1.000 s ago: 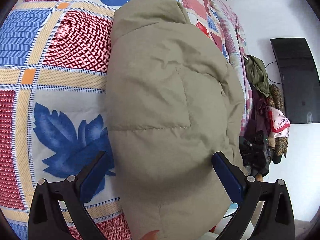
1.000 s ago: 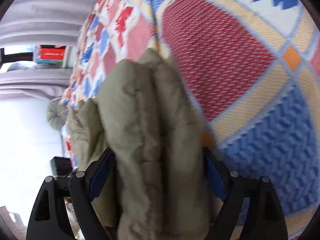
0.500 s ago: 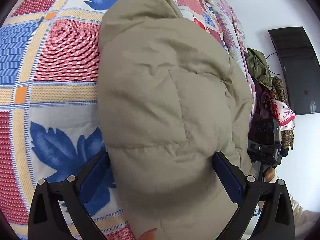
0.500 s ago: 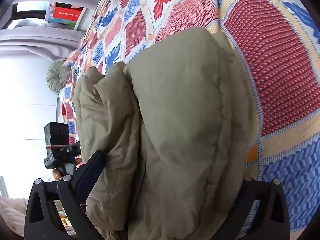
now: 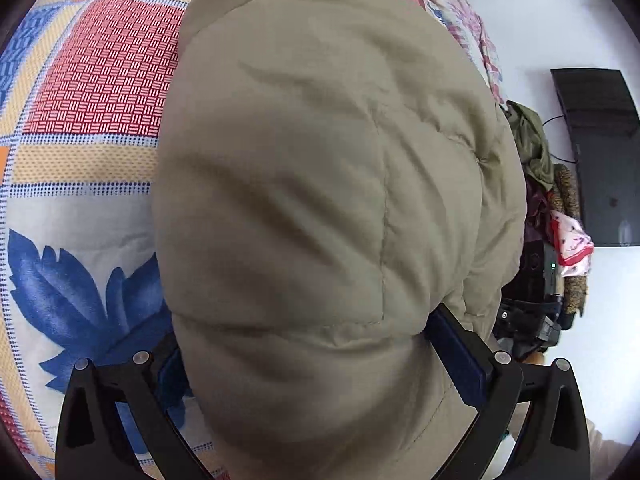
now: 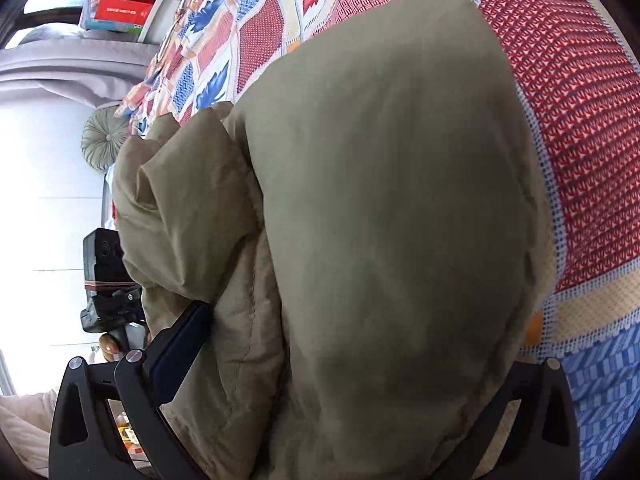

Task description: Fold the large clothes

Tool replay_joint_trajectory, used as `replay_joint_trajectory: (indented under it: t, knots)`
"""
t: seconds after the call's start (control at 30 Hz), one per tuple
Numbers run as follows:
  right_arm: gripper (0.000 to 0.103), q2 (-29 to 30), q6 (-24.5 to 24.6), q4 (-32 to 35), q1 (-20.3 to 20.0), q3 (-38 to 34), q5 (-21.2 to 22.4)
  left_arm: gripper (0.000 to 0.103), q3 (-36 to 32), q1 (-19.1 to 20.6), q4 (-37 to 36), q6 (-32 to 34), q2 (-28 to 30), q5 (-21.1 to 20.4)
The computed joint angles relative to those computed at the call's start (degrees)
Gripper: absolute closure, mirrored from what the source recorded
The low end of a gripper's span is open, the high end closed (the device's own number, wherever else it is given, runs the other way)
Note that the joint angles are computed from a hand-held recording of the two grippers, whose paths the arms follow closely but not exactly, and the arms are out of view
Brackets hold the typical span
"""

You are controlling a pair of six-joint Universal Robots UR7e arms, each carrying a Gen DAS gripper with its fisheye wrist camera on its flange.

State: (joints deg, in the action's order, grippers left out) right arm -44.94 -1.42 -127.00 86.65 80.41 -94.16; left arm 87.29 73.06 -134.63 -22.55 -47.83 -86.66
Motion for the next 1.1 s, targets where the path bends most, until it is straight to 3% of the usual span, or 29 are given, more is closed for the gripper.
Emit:
replay_joint_trajectory:
  t: [0.13, 0.2, 0.27, 0.3, 0.33, 0.4, 0.43, 0.77, 1.1]
  knots:
    - [0.0, 0.93, 2.69, 0.82, 0.84, -1.2, -2.25, 0.006, 0.99, -2.6, -0.99, 0.04, -0.4, 5.29]
    - [0.005, 0.85, 3.88, 0.66, 1.18, -1.21, -3.12, 0.018, 1.99, -3.89, -1.99, 1.18, -1.11, 7.53]
    - [0.022, -0.24, 4.07, -0.16, 1.27, 0.06, -2.42, 0.025, 2.96, -4.91, -3.01, 2.98, -1.95, 8.49]
    - [0.036, -0.67, 4.32, -0.53, 1.31, 0.46, -1.58, 0.028, 3.38, -5.17, -3.32, 3.75, -2.41, 8.53]
    - [0.04, -1.15, 4.6, -1.07, 1.55, 0.97, -1.29, 0.03, 3.49, -5.27, -3.34, 4.29, -2.81, 8.13]
    - [0.062, -1.79, 4.6, -1.85, 2.29, 1.62, -0.89, 0.032, 3.49, -5.2, -3.2, 4.78, -3.71, 6.83]
    - [0.066, -1.92, 4.58, -2.03, 2.9, 1.67, -1.04, 0.032, 3.48, -5.3, -3.25, 4.79, -4.07, 6.35]
    - [0.069, 1.51, 3.83, -2.13, 8.67, -2.98, 1.6, 0.032, 3.59, -4.29, -2.08, 6.45, -11.46, 8.88]
    - [0.069, 16.72, 3.35, 1.55, 12.99, -20.35, 7.1, 0.032, -2.83, 1.6, 0.06, 12.54, -15.62, 16.57]
